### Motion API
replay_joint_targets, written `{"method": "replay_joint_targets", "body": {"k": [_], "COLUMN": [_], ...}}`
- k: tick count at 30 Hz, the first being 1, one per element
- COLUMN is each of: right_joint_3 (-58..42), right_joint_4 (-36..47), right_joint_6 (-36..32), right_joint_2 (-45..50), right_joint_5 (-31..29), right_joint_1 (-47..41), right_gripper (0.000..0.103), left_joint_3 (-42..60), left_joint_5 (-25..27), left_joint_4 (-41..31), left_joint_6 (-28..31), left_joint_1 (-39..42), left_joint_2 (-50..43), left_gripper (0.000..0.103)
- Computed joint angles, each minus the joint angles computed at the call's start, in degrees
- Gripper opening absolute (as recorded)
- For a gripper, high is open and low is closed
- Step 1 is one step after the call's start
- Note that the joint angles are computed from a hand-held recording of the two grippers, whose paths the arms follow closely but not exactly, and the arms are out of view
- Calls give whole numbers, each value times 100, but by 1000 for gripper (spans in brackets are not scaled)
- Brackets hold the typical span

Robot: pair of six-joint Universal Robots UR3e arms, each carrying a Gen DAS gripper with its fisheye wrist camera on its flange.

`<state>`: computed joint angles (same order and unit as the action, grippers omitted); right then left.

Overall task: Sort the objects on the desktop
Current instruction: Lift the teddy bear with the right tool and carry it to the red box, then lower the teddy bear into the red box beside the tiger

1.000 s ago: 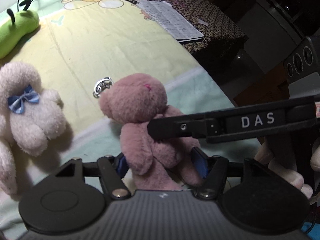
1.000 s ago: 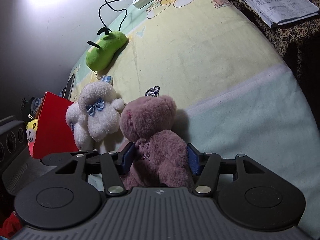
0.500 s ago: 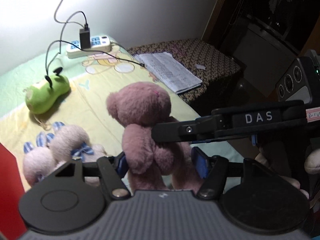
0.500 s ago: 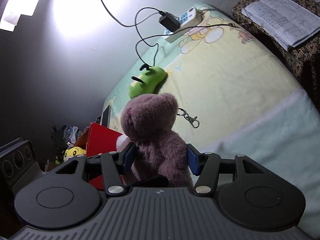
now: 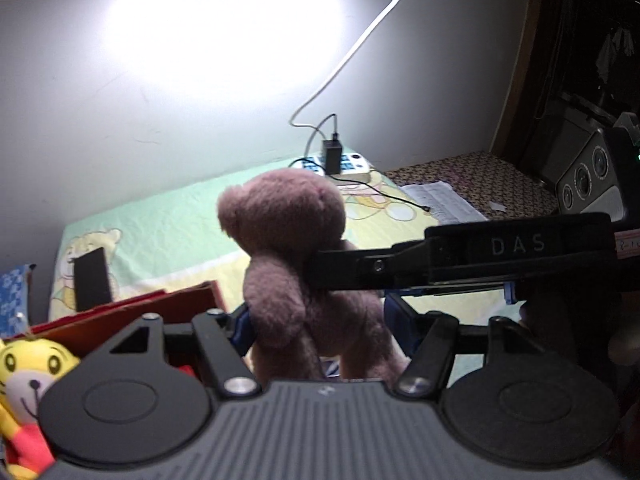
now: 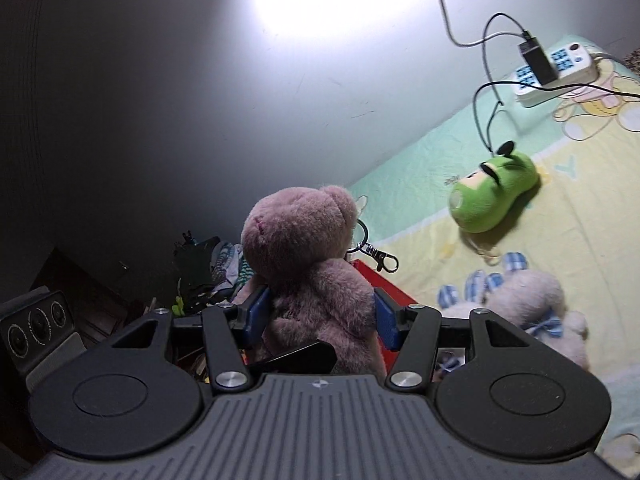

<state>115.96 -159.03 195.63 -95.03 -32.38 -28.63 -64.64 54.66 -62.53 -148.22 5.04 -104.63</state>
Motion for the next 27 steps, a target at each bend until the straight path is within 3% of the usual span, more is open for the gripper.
{"method": "replay_joint_targets", "body": {"k": [4,11,20,27], "right_joint_3": [-901,-2181,-3291,-4237], "right_joint_4": [-1245,-1993,-1384,-262], "right_joint_6": [1059,2212,3018,2988], "right_joint_2": [1230,2812,3759,4199], "right_joint_5": [-738,-1689,-2430,-2637], "right_joint_1": [1202,2597,3441,3668], "right_gripper": [57,57,57,58], "left_joint_3": [17,154,448,341], "left_joint_5": [140,549,991,1263], "left_joint_4": [-227,-338,-473,-230], "left_joint_6": [394,984,1603,1684], "left_joint_1": [530,1055,1369,1381], "left_joint_2": [-1,-396,-1001,-1214], "left_gripper": [67,67,68,68]}}
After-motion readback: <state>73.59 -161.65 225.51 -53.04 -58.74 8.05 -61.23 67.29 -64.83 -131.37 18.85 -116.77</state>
